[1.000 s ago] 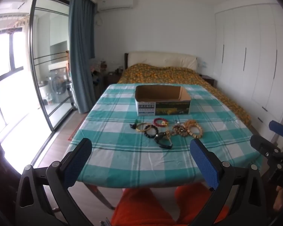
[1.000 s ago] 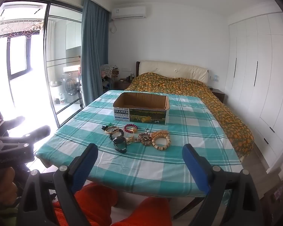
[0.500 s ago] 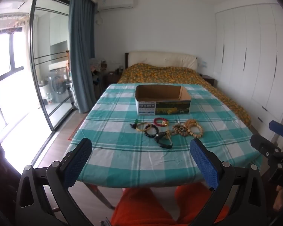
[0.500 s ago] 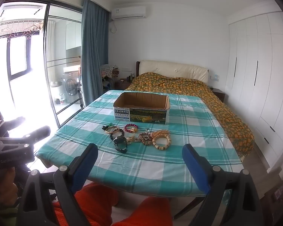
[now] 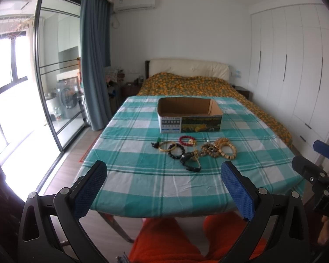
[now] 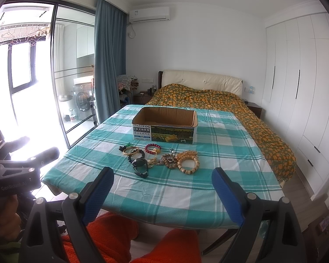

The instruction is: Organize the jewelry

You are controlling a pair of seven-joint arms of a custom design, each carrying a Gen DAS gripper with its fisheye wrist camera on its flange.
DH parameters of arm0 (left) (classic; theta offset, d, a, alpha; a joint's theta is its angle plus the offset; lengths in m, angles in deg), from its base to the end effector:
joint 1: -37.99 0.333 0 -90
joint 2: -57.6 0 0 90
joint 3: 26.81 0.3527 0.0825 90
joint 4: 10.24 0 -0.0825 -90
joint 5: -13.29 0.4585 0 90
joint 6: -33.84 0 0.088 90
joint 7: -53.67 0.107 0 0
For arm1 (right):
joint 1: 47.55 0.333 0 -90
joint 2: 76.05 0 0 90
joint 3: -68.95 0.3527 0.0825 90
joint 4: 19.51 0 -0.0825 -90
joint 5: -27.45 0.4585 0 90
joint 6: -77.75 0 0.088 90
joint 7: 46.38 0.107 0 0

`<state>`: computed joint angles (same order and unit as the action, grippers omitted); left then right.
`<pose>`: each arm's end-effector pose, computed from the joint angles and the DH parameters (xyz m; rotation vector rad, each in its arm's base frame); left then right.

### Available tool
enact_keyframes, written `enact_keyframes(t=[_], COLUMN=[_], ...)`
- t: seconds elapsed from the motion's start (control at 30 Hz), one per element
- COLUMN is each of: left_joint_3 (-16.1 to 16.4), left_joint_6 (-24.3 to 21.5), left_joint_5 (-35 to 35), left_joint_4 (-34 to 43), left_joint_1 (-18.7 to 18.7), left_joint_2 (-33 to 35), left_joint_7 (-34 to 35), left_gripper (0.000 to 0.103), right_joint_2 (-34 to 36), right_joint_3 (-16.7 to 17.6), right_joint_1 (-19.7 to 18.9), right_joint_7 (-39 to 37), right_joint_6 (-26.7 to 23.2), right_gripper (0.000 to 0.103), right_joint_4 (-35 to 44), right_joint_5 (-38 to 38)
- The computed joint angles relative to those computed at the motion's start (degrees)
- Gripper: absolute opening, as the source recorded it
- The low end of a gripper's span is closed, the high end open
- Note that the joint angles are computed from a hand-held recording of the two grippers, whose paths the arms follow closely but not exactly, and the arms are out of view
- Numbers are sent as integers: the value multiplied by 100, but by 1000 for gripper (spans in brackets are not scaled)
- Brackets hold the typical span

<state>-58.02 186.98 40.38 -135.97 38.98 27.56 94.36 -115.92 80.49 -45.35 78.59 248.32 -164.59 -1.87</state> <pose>0.4174 -0.3302 0.6805 -1.5205 1.6204 -0.9785 0.4138 0.1554 0.6315 -1.5904 1.4088 -1.0028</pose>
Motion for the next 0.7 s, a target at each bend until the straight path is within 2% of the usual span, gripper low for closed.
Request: enact_keyframes(t=[0.7], left_joint_3=[57], left_joint_6=[-30], left_joint_5=[-30], left_joint_4=[-1], left_joint_1=[-56], left_joint_2=[21], left_joint_7=[84], left_gripper=[103], right_joint_2=[-12], right_joint_3=[0], right_joint_1=[9], right_joint_7=[-7], right_joint_6=[-8], right_gripper=[93], right_joint_4=[-6], right_joint_5=[24])
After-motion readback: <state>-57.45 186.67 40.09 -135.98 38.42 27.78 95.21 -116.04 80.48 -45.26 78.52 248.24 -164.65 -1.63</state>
